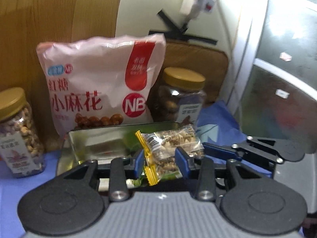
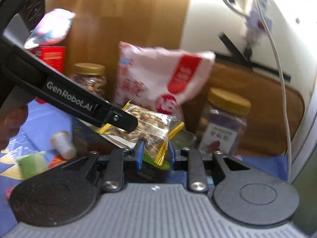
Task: Organize snacks
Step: 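Lower the nut bag into the tin and open both grippers, then reach both grippers to the large clear seed bag and grasp it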
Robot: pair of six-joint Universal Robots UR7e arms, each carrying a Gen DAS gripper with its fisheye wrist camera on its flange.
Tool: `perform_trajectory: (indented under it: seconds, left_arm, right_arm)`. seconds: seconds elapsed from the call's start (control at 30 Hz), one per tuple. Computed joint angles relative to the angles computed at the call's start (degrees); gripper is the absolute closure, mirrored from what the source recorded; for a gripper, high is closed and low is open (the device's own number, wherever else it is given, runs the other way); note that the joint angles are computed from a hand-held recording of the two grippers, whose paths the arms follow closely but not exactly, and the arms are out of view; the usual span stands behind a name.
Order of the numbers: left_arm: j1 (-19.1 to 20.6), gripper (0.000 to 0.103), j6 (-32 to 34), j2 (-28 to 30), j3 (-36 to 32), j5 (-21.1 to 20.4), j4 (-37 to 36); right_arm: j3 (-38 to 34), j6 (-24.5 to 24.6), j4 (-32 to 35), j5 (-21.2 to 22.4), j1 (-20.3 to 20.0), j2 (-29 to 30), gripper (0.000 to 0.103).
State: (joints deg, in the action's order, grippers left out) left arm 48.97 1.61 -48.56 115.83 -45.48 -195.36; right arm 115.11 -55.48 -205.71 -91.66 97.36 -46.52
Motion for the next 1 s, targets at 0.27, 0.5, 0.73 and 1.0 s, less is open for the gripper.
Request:
perform_trajectory:
  seconds: [0.27,0.5,0.73,1.0]
  left_arm:
    - [1.46,0.067,-4.02,1.62,-0.69,-0.65,2.43]
    - [-1.12,0.067,-9.52,-5.75,10.73,-7.88,-1.09]
    - [-1.85,0.067,-12.90,-6.47,16.28,-16.20,6.95]
    - [-4.33,0.071,-15.85,-4.88,17.91,-12.35,7.27]
  right_arm:
    - [3.61,8.30,1.49,6.22,-4.68,-4.57,0.062]
    - [6.57,19.55,18.58,6.63,-10.67,-12.16,0.063]
    - [8.46,24.27,23.85,9.86,-12.88,-13.37,0.063]
    - [9.45,32.16,37.99,19.99,-17.32,-18.17,0.071]
